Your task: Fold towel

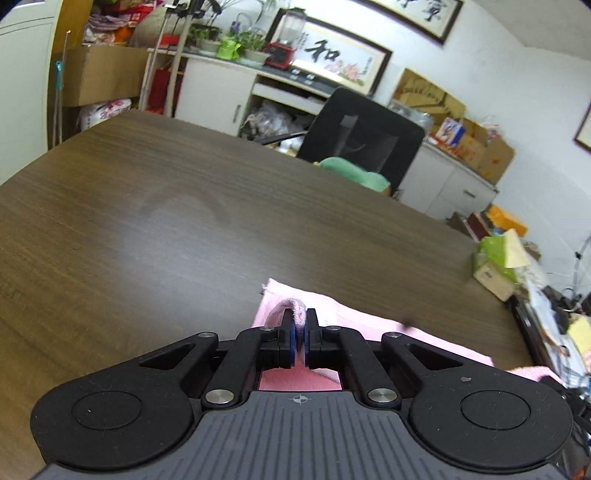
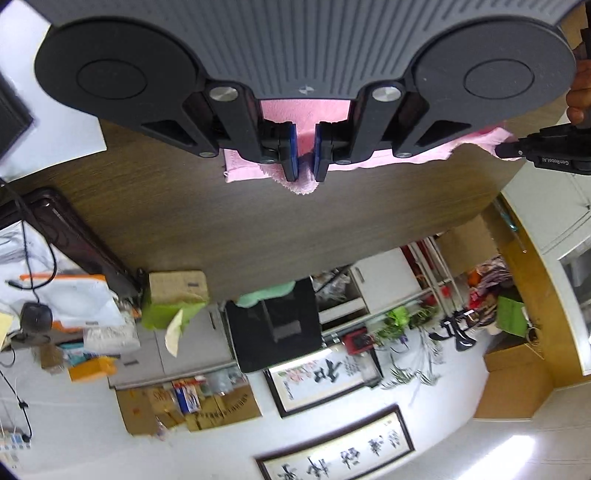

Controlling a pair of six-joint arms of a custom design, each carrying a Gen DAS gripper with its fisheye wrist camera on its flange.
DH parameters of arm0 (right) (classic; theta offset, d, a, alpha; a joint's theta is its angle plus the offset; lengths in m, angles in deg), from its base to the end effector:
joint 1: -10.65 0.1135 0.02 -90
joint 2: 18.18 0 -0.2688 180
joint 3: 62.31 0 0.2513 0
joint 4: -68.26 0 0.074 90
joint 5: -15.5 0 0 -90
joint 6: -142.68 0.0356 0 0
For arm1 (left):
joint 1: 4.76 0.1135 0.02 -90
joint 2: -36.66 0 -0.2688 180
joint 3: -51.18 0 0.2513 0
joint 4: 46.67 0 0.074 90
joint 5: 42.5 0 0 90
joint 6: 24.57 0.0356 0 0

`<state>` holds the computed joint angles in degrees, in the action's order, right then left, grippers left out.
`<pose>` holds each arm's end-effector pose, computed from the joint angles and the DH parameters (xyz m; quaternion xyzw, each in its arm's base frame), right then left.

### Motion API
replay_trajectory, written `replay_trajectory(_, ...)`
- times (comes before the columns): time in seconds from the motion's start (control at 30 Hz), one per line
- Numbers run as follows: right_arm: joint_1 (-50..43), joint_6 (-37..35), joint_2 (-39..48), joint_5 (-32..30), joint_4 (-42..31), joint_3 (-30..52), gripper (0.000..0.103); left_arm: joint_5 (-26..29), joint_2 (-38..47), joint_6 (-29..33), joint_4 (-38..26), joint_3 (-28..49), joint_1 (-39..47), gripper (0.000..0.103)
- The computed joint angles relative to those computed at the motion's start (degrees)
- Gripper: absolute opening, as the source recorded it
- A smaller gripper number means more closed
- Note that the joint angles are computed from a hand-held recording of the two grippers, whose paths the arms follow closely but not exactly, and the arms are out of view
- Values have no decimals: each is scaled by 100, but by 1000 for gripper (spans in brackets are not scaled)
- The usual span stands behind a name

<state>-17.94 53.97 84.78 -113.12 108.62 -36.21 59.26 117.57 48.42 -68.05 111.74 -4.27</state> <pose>0.2032 -0.0854 0.0702 0.0735 0.8526 0.1867 0.4825 0.2944 -0.0047 0.2191 -0.0967 0.9036 -0.1510 0.3891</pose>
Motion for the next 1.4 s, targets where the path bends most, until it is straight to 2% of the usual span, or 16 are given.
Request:
replay_trajectory(0.2, 210, 221, 816, 208, 88, 588, 11, -11, 772, -165, 61, 438, -41, 6)
replay_trajectory(0.3, 350, 292, 1045, 397, 100, 789, 16, -76, 1054, -224, 96, 581, -83, 8)
replay_trajectory(0.53, 498, 492, 1473, 561, 42, 1335, 16, -2, 1301, -455, 249, 685, 47, 10)
replay_trajectory(0.63, 431, 534, 1584, 366, 111, 1391, 16, 189, 1279, -517, 311, 685, 164, 18)
replay_trajectory(0.77, 433, 463, 1404, 364, 576, 1075, 21, -92, 1262, -694, 564, 669, 184, 43)
replay_trajectory(0.8, 443, 460, 1361, 396, 658, 1014, 25, -177, 1274, -747, 589, 688, 196, 48)
replay_trajectory(0.9, 483, 534, 1331, 458, 967, 878, 39, -270, 1277, -787, 596, 707, 273, 51)
replay_trajectory(1.03, 553, 566, 1366, 597, 1020, 920, 44, 153, 1085, -420, 466, 570, 487, 51)
replay_trajectory(1.2, 691, 258, 1194, 418, 793, 826, 46, 580, 590, 442, 364, 38, 604, 51)
replay_trajectory(1.3, 880, 90, 1016, 419, 626, 710, 53, 904, 403, 881, 334, -249, 624, 50)
replay_trajectory(1.4, 1084, 22, 799, 466, 99, 658, 53, 888, 251, 1273, 451, -494, 488, 50)
